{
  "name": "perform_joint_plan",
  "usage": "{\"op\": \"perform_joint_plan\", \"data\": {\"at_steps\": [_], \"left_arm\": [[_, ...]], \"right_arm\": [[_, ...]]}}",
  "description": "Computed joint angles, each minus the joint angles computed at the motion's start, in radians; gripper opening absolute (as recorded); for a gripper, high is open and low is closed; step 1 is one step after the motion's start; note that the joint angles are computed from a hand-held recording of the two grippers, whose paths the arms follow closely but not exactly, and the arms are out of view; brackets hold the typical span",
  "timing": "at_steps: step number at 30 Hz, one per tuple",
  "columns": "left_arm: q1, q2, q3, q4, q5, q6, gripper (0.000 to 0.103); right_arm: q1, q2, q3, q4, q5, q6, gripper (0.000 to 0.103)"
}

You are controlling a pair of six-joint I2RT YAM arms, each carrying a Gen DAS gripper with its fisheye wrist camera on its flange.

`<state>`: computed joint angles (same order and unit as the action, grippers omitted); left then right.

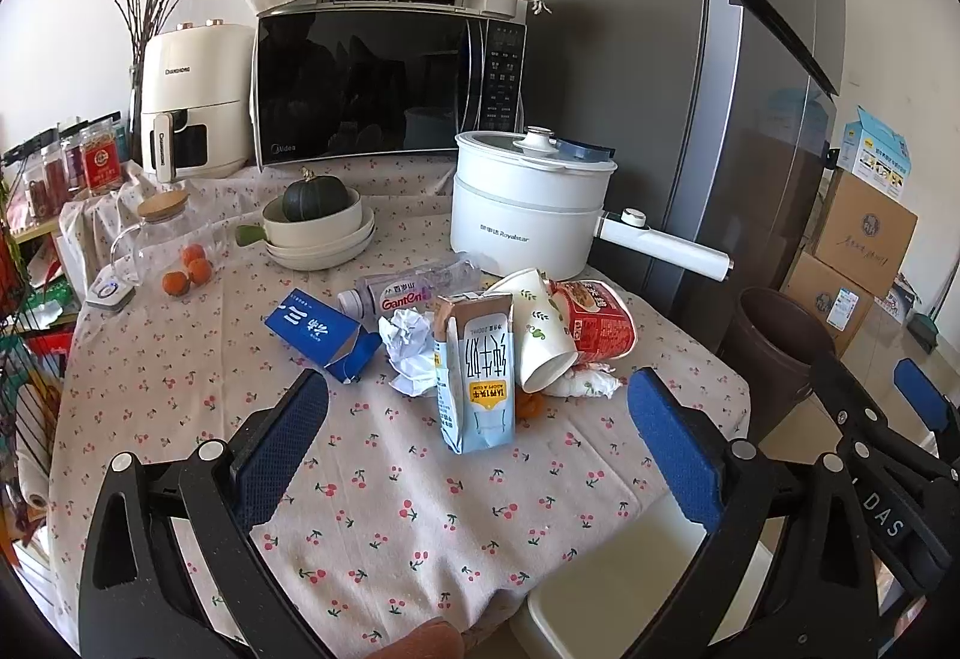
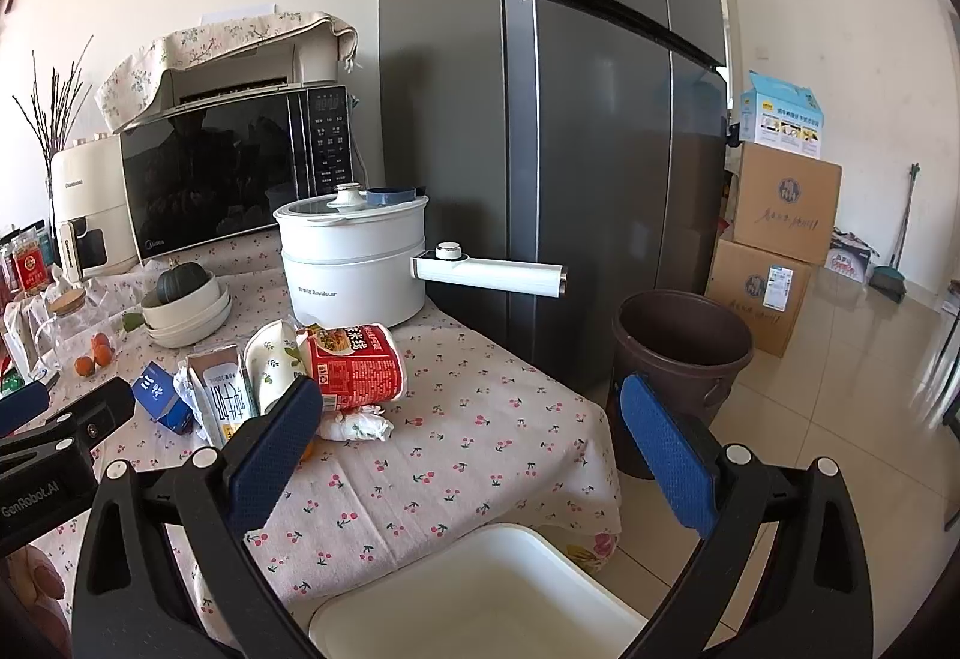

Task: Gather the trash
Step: 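Move both tools toward the trash pile on the table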

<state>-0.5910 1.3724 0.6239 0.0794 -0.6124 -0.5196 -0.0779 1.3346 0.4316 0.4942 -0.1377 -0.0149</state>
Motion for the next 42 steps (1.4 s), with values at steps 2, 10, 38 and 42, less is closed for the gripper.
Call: {"op": "perform_joint_plan", "data": {"at_steps": [2, 10, 38, 42], "left_arm": [[-0.001, 0.001, -0.002, 0.004, -0.003, 0.000, 0.096], [0.005, 0.002, -0.018, 0.018, 0.006, 0.005, 0.096], [0.043, 0.018, -0.010, 0.002, 0.062, -0.035, 0.096], [0.070, 0.014, -0.005, -0.010, 0.099, -0.054, 0.096]], "right_arm": [[0.004, 0.006, 0.004, -0.001, 0.003, 0.002, 0.097], [0.006, 0.009, -0.009, 0.035, 0.009, -0.005, 0.097], [0.021, 0.012, 0.042, -0.096, 0.014, -0.012, 0.097], [0.031, 0.031, 0.082, -0.157, 0.005, -0.005, 0.097]]}}
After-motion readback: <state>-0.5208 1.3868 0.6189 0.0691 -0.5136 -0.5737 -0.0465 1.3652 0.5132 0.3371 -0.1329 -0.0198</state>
